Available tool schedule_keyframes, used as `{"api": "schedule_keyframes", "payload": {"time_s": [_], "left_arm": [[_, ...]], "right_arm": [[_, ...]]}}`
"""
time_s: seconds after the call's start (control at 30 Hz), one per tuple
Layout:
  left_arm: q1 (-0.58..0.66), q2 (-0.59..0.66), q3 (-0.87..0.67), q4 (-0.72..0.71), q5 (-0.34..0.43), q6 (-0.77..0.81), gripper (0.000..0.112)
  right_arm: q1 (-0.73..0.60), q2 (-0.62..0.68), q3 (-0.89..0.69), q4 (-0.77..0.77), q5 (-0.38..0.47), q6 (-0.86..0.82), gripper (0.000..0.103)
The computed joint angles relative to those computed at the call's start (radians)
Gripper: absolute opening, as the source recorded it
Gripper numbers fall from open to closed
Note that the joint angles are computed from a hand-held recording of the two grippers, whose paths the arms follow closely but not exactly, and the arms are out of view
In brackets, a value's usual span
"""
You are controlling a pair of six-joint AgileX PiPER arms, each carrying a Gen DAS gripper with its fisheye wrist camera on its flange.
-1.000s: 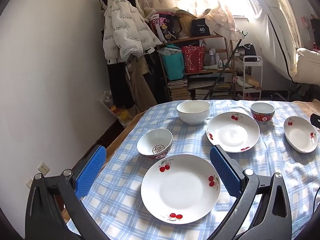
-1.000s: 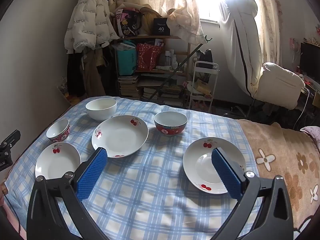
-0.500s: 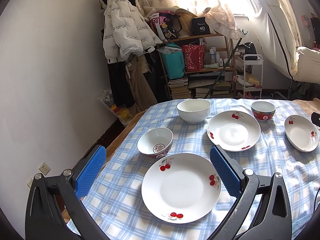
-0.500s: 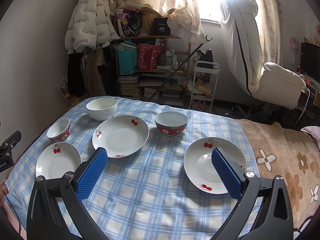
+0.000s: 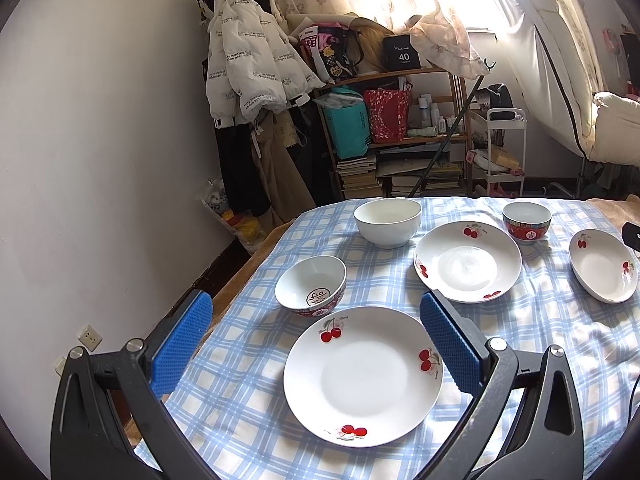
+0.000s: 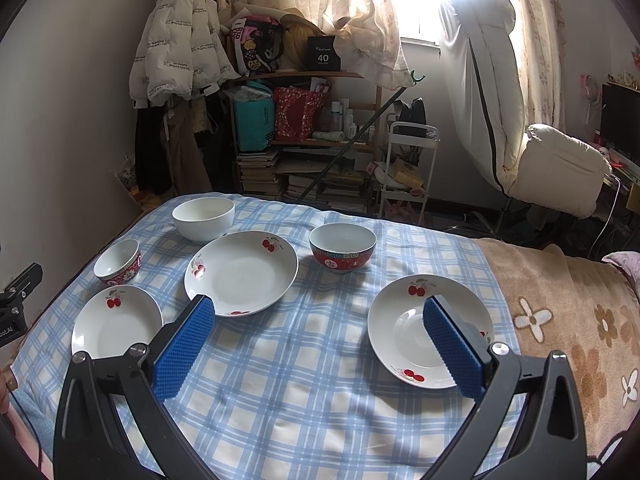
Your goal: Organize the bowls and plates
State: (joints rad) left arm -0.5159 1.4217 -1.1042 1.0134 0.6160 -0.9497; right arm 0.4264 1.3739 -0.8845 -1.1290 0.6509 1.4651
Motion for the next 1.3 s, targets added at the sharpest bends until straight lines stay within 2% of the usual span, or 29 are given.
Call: {"api": "schedule_keyframes", "payload": {"time_s": [0.3,1.3], "left_arm": [[0.020,-0.003,0.027,0.029,-0.032,-0.021,0.102],[0.018,-0.004,0.032,0.039,-0.029,-0.028,0.102]], "right_arm": [[0.001,0.003,-0.001,-0.002,0.000,0.003,0.103],[-0.004,0.005,-0.002,-0.007,0.002,0.013,0.103]]}}
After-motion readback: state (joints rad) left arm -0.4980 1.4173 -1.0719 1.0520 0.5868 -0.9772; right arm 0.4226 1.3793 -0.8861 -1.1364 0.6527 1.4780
